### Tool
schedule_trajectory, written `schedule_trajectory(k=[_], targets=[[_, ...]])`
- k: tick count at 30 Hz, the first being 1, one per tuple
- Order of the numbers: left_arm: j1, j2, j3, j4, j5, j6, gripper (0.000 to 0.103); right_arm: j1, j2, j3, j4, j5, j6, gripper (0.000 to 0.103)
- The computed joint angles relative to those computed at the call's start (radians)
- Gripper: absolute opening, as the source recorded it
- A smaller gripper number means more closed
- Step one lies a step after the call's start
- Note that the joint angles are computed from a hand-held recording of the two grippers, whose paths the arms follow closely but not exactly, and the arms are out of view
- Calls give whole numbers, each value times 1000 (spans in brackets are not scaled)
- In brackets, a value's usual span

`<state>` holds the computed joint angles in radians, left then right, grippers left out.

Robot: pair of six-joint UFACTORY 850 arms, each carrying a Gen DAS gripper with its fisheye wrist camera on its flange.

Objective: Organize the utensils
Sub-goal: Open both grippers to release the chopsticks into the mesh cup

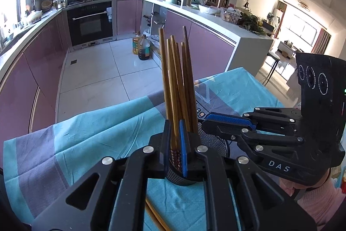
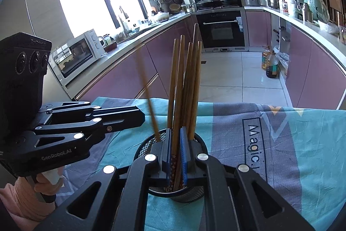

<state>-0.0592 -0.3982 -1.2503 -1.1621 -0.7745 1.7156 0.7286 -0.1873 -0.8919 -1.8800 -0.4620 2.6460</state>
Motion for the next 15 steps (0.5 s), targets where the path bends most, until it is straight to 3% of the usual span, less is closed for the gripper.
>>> schedule_trajectory(k=[7,15], targets=[[40,24,53,-109,-2,104,28,30,13,19,-37,-39,45,23],[143,81,154,-298,-45,316,48,101,40,46,-119,-97,99,36]])
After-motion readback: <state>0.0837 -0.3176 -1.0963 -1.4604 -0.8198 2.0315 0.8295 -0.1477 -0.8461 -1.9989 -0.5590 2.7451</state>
